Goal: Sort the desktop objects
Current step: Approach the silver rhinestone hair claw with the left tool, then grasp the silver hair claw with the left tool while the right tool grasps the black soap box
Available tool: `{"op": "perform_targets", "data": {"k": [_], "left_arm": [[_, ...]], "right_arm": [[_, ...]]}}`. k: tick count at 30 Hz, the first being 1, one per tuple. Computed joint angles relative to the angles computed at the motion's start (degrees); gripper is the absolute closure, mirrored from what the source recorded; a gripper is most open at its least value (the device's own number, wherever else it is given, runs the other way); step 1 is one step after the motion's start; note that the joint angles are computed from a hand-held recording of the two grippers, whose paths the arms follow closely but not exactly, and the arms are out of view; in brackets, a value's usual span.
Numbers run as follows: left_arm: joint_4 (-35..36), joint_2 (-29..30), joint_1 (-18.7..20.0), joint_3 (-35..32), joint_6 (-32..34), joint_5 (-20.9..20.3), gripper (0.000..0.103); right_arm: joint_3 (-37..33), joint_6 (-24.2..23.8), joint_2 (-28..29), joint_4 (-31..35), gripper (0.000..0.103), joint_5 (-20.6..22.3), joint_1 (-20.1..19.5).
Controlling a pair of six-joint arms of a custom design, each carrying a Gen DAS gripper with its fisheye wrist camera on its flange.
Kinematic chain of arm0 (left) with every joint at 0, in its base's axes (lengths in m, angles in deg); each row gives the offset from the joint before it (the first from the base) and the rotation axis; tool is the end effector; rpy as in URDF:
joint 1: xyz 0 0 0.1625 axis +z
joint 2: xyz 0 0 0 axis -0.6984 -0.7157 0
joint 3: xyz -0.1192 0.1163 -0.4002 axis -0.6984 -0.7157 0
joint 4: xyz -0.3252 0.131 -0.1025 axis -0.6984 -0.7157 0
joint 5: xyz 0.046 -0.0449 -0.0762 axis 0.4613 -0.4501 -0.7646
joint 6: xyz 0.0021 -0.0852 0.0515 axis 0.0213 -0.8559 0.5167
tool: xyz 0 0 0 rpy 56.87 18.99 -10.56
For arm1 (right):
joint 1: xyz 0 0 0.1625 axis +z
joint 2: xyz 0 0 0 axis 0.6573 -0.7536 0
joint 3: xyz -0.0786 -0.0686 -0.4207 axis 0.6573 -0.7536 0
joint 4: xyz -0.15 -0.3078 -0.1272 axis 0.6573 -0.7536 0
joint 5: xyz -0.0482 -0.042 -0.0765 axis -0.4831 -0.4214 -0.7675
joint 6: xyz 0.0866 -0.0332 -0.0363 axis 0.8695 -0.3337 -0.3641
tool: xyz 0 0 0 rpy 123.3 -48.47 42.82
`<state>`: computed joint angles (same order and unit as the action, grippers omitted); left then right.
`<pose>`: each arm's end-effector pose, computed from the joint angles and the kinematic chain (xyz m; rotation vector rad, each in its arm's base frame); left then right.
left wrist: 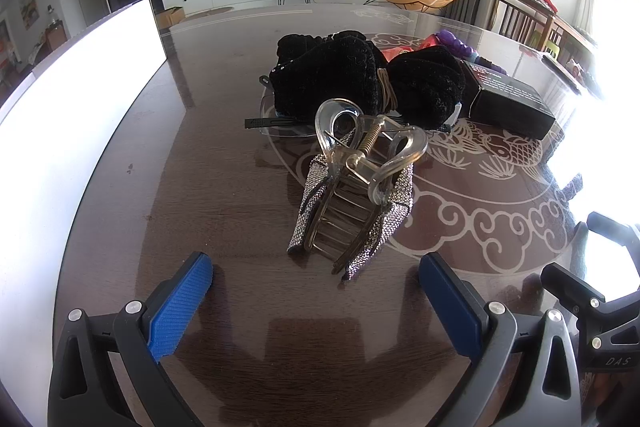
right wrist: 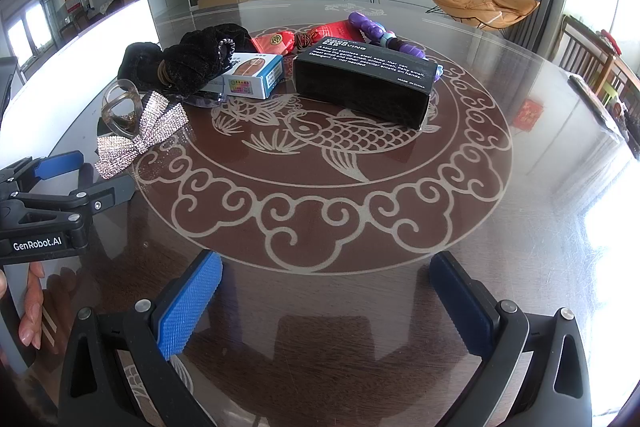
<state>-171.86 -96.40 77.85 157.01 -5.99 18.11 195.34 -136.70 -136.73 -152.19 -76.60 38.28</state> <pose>-0.3185 -0.4689 -0.0468 0.2201 2.2382 -0.7507 0.0211 -0.4153 0.2061 0.6110 -2.3171 0.6060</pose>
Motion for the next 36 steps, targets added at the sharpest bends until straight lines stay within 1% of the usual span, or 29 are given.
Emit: {"op": "perform_targets", "data": {"k": [3, 7, 9, 10, 15, 18, 20, 21, 22, 23, 24, 25, 27, 30, 32, 36], "left_arm": [[-1.34, -0.32, -0.39, 1.09, 1.09, -0.64, 0.0], [-4.49, -0.89, -1.31, 3.47, 4.34, -2.03, 0.0], [-4.82, -0.98, -1.2, 3.39, 5.6, -2.52, 0.0], [-4.58, -0.86, -0.84, 2.72, 6.42, -2.71, 0.0], [-5.23, 0.91, 2.57, -3.4, 15.65, -4.1, 0.0], [-2.01, 1.84, 4.06, -7.75, 16.71, -4.88, 0.0], [-3.56, 2.7, 4.13, -8.49, 19.29, -4.47, 0.0], [-3.97, 3.2, 3.74, -8.51, 20.05, -3.16, 0.002], [-5.93, 3.4, 3.35, -7.94, 21.3, -2.67, 0.01], [-8.98, 3.38, 3.04, -6.94, 22.49, -3.27, 0.034], [-10.17, 3.26, 2.62, -6.16, 21.96, -3.11, 0.044], [-10.22, 3.03, 2.17, -5.43, 21.02, -2.9, 0.049], [-10.73, 2.29, 1.15, -3.12, 18.83, -2.35, 0.049], [-12.3, 0.46, -0.87, 2.2, 14.93, -1.75, 0.05], [-11.79, -0.98, -2.03, 5.02, 12.07, -1.71, 0.05], [-13.76, -2.08, -2.69, 8.14, 10.75, -2.34, 0.05]], "right_arm": [[0.0, 0.0, 0.0, 0.0, 0.0, 0.0, 0.0], [0.04, -0.01, -0.02, -0.03, 0.0, 0.0, -0.01], [0.02, 0.0, -0.04, 0.02, 0.0, 0.0, 0.0], [0.04, 0.0, -0.03, -0.01, 0.0, 0.0, -0.01], [0.02, 0.0, -0.05, 0.03, 0.0, 0.0, 0.0], [0.01, 0.0, -0.06, 0.07, 0.0, 0.01, -0.01], [0.01, 0.0, -0.06, 0.07, 0.0, 0.01, -0.01], [0.01, 0.0, -0.06, 0.07, 0.0, 0.01, -0.01], [0.04, 0.0, -0.06, 0.04, 0.0, 0.03, -0.03], [0.01, 0.01, -0.07, 0.08, 0.0, 0.02, -0.01], [0.01, 0.01, -0.07, 0.08, 0.0, 0.02, -0.01], [0.05, 0.0, -0.06, 0.04, 0.0, 0.02, -0.01], [0.02, 0.02, -0.07, 0.08, 0.0, 0.02, 0.0], [0.04, 0.03, -0.07, 0.06, 0.0, 0.01, 0.01], [0.03, 0.02, -0.07, 0.09, 0.0, 0.02, 0.01], [0.01, 0.02, -0.09, 0.14, 0.0, 0.01, 0.01]]}}
